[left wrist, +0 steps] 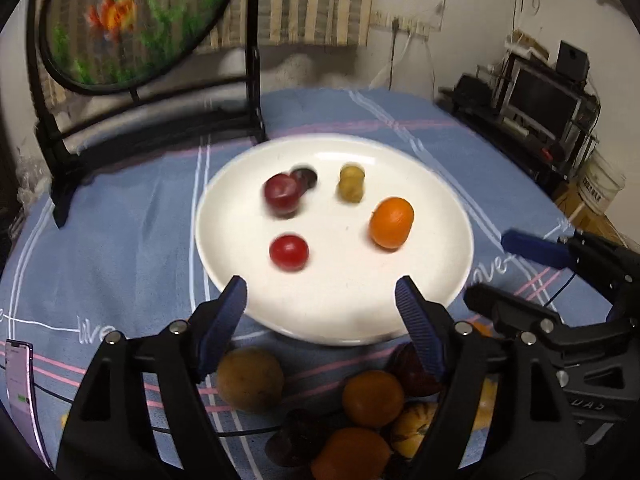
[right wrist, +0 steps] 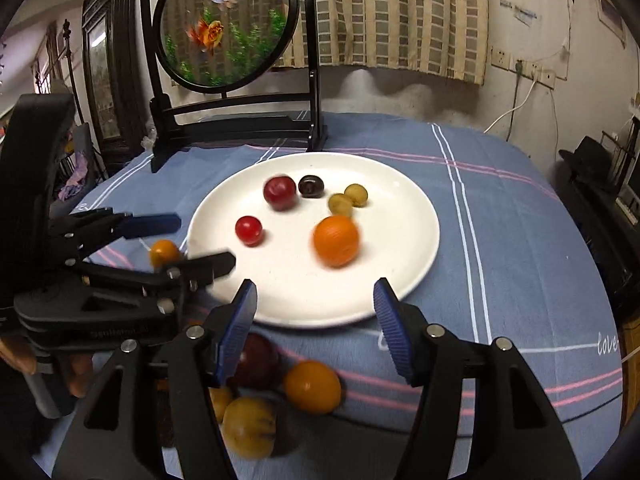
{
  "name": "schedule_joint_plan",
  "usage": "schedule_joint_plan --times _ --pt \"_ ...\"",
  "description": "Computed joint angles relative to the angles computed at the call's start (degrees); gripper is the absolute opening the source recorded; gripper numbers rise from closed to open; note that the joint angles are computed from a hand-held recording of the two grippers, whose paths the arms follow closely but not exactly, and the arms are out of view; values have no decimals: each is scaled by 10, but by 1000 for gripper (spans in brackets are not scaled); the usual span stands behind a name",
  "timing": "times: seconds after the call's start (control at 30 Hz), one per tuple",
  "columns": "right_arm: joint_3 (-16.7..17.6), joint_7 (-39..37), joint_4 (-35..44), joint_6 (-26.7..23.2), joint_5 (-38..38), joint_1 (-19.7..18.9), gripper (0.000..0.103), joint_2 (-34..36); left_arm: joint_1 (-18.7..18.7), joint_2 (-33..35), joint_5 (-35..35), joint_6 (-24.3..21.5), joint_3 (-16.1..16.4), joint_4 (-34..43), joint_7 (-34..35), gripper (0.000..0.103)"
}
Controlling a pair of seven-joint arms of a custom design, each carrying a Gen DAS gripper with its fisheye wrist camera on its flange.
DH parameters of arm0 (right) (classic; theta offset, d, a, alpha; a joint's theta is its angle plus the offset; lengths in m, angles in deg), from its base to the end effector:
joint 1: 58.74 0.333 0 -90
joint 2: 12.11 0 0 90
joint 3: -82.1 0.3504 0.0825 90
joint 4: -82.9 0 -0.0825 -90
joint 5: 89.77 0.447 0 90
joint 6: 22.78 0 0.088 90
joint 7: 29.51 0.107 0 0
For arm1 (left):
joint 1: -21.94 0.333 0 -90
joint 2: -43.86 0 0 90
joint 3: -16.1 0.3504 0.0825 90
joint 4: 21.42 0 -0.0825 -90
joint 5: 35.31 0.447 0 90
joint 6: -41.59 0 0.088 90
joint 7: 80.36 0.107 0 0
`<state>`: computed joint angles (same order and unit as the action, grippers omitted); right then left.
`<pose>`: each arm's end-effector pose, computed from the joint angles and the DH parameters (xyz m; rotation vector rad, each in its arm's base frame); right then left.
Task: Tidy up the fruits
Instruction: 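Grasp a brown potato with the right gripper while the left gripper moves toward the fruit pile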
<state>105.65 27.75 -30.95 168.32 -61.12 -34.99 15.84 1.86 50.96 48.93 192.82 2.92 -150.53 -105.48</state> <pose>0.5354 0.4650 0.3079 -2.0979 0.9367 -0.3456 0.4798 -0.3447 0.3111 -1.8735 1.5744 -0.7508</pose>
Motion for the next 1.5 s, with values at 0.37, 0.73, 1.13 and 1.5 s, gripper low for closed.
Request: schedule_joint_plan --times 0.37,0.73,1.13,1.5 --pt "97 1 -63 5 -64 -117 88 -24 -17 -32 -124 -42 -21 -29 145 85" --pt "24 -56 -66 -20 -45 -40 88 -39 5 -73 -174 12 -19 -95 128 94" --pt "-163 -78 -58 -66 -7 132 88 -50 16 -84 -220 12 -21 -115 157 94" --pt "-6 -175 -78 -81 20 -14 88 -60 22 -90 -247 27 -26 -131 179 94"
